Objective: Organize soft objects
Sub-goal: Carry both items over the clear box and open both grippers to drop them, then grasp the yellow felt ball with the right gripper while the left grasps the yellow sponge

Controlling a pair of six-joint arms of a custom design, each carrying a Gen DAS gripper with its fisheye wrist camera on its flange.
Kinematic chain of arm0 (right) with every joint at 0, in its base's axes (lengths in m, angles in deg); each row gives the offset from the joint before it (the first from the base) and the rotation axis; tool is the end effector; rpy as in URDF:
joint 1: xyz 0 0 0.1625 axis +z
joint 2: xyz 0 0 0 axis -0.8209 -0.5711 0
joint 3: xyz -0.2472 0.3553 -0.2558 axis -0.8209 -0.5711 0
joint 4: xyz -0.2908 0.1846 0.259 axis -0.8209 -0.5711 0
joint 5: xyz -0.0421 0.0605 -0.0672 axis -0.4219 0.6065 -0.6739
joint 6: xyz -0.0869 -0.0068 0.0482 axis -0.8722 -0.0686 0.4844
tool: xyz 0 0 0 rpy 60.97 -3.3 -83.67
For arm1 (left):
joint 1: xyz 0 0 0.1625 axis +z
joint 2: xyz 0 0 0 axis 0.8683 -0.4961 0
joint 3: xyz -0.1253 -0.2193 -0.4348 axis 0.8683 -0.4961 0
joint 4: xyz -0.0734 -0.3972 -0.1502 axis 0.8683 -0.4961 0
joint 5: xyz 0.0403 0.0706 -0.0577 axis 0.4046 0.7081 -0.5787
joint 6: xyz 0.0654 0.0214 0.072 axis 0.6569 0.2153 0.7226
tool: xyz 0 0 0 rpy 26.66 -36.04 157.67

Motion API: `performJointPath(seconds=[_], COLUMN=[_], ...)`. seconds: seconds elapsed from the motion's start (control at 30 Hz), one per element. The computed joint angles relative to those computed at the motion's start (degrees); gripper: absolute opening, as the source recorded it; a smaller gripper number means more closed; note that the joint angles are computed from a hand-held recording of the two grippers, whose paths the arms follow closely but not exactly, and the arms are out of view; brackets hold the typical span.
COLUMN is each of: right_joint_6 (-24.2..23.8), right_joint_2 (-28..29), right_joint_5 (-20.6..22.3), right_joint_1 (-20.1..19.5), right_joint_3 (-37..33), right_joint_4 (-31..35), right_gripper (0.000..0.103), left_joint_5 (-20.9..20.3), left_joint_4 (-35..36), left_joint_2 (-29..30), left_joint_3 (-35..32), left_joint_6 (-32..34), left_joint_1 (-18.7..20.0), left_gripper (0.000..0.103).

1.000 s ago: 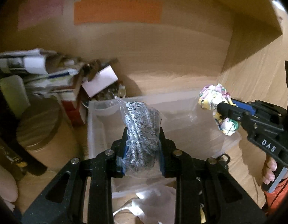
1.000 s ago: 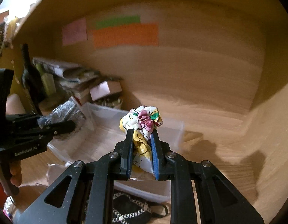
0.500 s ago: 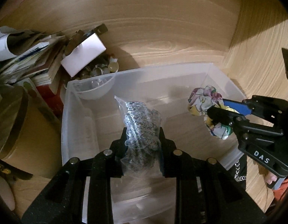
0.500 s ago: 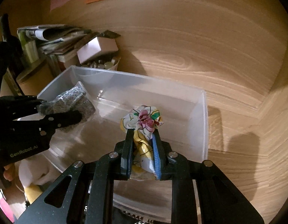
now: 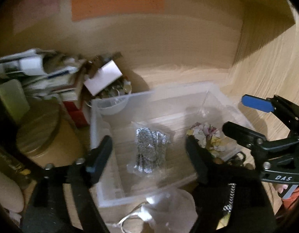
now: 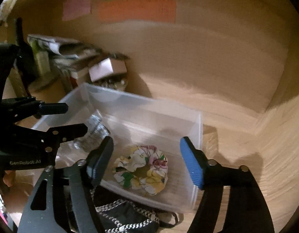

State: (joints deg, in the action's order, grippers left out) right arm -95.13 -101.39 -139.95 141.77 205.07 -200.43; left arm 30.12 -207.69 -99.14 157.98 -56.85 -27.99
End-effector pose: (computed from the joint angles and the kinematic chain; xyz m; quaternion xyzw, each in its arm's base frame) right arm 0.0890 -0.4860 0.2913 0.3303 -0.8237 0.3715 0.2726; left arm -0.3584 -0.4835 0.0312 0.1801 0.8566 -0.3622 0.3203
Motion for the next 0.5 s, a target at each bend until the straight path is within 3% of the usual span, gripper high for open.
performJointPath(seconds=[0.07, 0.13, 0.5], right_joint_6=[-0.1, -0.1, -2.1], right_joint_2=[-1.5, -3.2, -7.2], right_joint_5=[1.9, 3.9, 8.9], right_joint_1=[0.0, -0.3, -2.8], right_joint_3=[1.5, 3.2, 10.8], right_joint_4=[-1.1, -1.9, -6.5], right_gripper=[0.077, 0.081, 0.082], left_joint_5=[1.3, 2.1, 3.5], left_joint_4=[-1.0, -1.6, 1.5], left_joint_2=[-0.7, -1.3, -2.8], left_joint_3=[1.6, 3.0, 10.0], left_joint_6=[-1.8, -3.1, -14.3], left_joint_1=[-1.4, -2.5, -7.7], left_gripper=[0.096, 0.098, 0.099])
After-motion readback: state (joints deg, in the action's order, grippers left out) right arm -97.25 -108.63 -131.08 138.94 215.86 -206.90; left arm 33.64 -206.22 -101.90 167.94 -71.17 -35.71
